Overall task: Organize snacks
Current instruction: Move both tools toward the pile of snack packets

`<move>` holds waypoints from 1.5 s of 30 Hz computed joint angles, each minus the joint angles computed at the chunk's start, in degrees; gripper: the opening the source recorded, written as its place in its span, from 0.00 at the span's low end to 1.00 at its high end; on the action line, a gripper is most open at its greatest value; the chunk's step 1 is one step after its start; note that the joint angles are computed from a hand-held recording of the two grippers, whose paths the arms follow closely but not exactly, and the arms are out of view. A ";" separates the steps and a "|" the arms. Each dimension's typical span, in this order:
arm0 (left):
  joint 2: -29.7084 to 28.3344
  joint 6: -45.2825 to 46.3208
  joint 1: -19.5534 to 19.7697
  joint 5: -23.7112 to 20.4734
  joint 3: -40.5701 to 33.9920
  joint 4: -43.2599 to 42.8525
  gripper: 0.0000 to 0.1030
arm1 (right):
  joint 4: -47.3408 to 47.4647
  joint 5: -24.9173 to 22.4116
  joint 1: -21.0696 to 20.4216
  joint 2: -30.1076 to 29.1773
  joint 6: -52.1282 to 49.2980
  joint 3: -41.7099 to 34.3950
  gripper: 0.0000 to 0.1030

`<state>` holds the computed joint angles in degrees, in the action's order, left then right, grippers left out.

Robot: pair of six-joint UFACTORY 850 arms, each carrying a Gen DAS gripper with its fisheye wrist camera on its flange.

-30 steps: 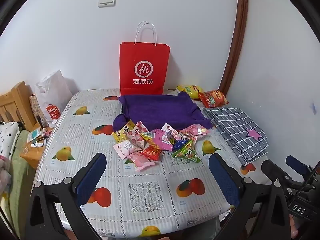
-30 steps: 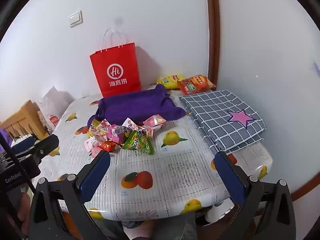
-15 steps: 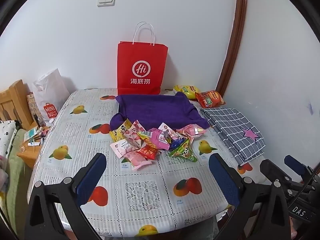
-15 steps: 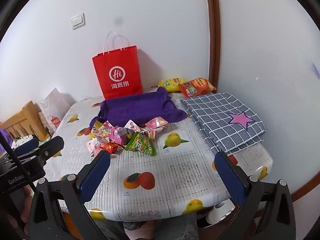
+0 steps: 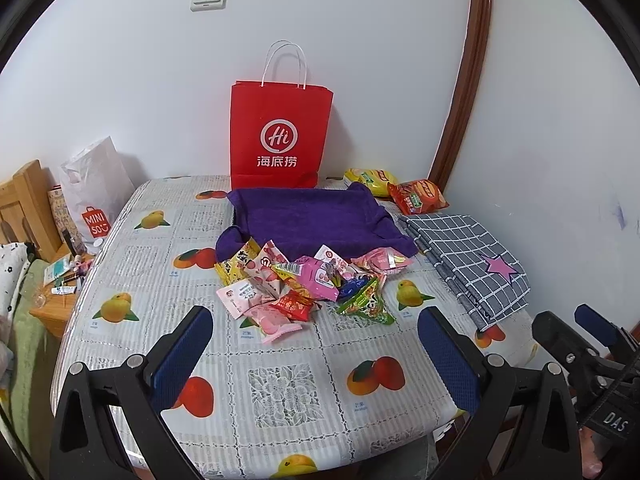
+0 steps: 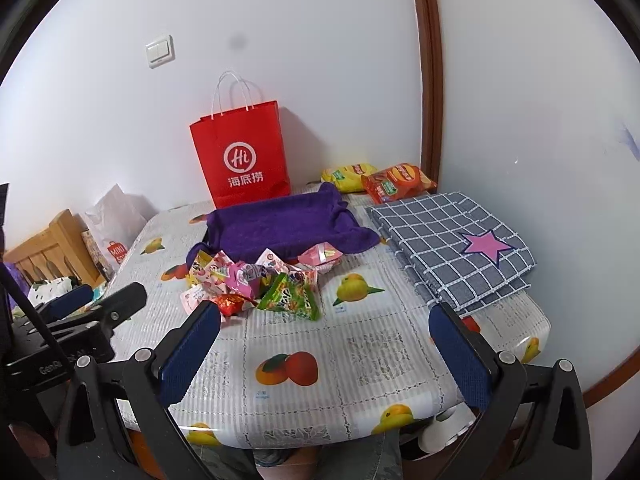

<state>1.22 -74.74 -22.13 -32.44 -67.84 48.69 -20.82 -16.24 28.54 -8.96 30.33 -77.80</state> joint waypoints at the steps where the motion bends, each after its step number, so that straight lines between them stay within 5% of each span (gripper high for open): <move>1: -0.16 0.12 0.03 -0.09 -0.16 0.04 1.00 | -0.07 0.15 0.04 0.00 0.03 -0.05 1.00; 45: -3.79 11.34 6.58 7.30 -1.32 -6.78 1.00 | 3.05 0.75 1.05 -6.44 2.56 -7.02 1.00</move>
<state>-2.57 -63.40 -15.56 -25.14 -69.16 41.91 -17.77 -15.48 29.58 -15.40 32.89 -84.81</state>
